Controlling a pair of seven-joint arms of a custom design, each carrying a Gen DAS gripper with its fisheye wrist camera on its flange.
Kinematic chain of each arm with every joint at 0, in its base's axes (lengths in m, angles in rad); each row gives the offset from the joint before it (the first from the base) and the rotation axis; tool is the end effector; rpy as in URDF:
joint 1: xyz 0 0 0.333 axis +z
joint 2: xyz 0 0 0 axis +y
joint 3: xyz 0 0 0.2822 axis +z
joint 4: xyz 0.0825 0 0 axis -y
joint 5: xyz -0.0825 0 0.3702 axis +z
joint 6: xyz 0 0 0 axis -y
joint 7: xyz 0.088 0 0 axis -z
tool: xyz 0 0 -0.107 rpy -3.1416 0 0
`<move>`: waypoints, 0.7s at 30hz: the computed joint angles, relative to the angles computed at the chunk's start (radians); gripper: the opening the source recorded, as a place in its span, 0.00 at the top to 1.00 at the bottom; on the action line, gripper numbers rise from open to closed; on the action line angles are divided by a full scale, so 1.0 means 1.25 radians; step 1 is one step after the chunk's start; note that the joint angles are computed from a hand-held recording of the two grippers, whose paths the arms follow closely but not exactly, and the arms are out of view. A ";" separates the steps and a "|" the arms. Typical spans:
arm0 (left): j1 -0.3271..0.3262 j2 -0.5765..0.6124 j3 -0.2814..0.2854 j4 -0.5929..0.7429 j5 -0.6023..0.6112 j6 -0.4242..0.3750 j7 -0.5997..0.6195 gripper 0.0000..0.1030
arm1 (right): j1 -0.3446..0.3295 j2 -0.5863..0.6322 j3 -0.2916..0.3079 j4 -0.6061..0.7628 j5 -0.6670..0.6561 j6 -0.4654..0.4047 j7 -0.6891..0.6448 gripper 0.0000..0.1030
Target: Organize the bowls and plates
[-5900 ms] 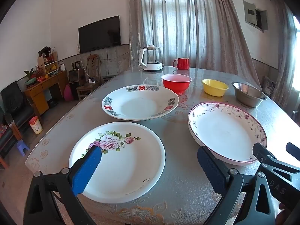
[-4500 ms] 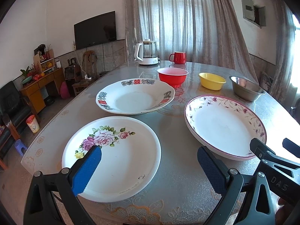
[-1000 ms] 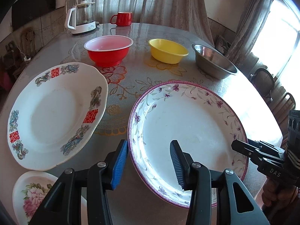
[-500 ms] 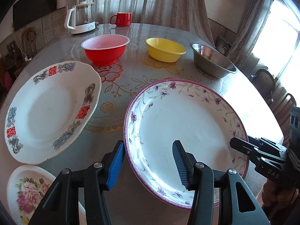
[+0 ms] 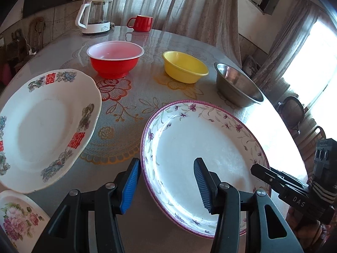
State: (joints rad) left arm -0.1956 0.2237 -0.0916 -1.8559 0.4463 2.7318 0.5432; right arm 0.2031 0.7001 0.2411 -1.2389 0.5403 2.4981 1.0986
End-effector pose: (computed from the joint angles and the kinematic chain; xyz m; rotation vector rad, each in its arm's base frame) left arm 0.6097 -0.1933 0.4476 -2.2122 1.4689 -0.8312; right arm 0.6995 0.2712 0.4040 -2.0027 1.2311 0.0045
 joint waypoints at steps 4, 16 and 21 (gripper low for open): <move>-0.012 0.021 0.011 0.034 0.033 -0.050 -0.033 0.49 | 0.032 0.031 -0.021 0.049 -0.043 0.004 0.042 0.70; -0.028 0.017 0.009 0.028 0.089 -0.077 -0.054 0.40 | 0.100 0.041 -0.073 0.039 -0.237 0.106 0.150 0.73; -0.028 0.006 -0.005 0.006 0.084 -0.081 -0.047 0.41 | 0.111 0.019 -0.080 -0.002 -0.271 0.139 0.169 0.66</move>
State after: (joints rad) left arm -0.2302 0.2308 -0.0980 -1.8487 0.5516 2.6307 0.4849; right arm 0.3424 0.7237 0.1410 -1.2418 0.2010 2.6718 1.3094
